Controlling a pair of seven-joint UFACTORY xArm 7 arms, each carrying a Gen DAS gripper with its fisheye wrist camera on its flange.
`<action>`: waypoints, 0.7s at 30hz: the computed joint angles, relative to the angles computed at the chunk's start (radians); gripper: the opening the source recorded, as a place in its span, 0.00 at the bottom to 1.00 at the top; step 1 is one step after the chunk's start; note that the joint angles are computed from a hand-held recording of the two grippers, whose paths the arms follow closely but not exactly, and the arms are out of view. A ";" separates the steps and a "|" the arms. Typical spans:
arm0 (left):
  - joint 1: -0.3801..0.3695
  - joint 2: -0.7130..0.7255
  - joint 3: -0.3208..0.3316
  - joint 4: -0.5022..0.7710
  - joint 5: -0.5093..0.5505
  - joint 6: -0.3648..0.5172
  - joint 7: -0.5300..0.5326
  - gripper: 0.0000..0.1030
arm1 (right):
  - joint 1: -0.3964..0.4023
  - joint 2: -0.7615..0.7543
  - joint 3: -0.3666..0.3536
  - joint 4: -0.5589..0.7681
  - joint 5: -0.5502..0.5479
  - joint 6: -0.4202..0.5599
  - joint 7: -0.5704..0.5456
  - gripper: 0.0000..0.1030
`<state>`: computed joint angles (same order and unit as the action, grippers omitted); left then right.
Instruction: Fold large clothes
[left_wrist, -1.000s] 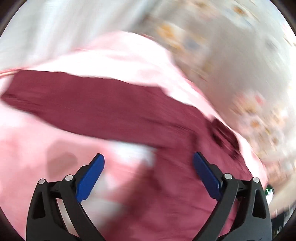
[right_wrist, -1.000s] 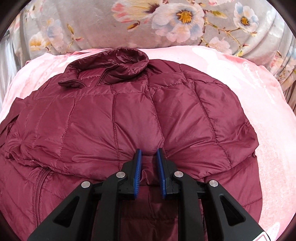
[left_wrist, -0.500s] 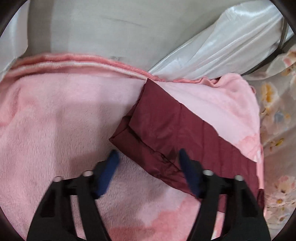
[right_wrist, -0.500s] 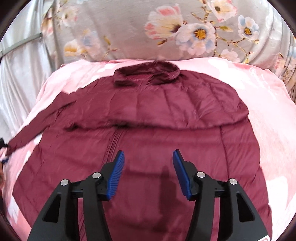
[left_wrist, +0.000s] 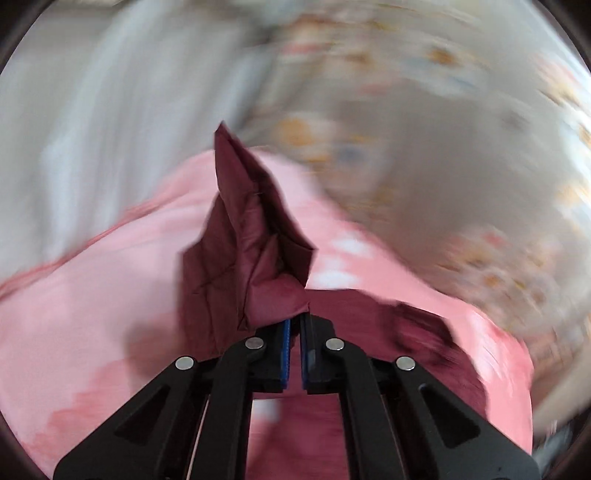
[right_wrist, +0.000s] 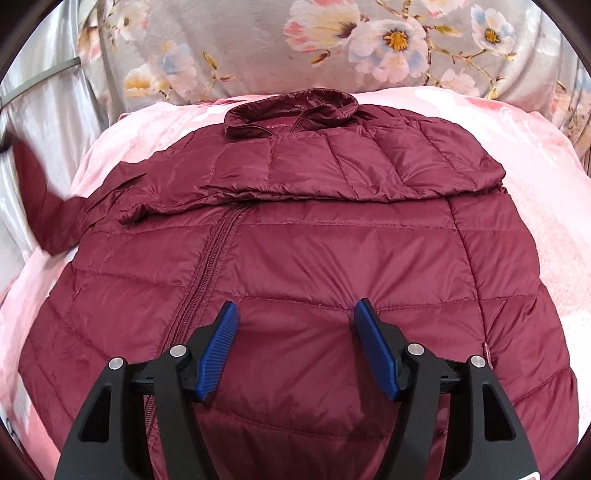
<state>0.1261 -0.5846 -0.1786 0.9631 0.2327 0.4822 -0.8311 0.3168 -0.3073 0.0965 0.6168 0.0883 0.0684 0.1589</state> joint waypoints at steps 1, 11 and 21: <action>-0.023 0.069 -0.055 0.074 0.012 -0.020 0.004 0.03 | 0.026 -0.001 -0.025 -0.003 0.020 -0.006 -0.016 0.63; -0.257 0.547 -0.202 0.304 0.000 -0.076 -0.081 0.82 | 0.417 -0.066 -0.405 -0.044 0.364 -0.080 -0.283 0.72; -0.441 0.283 0.084 -0.085 -0.484 -0.323 0.231 0.86 | 0.411 -0.045 -0.475 0.098 0.477 0.051 -0.393 0.73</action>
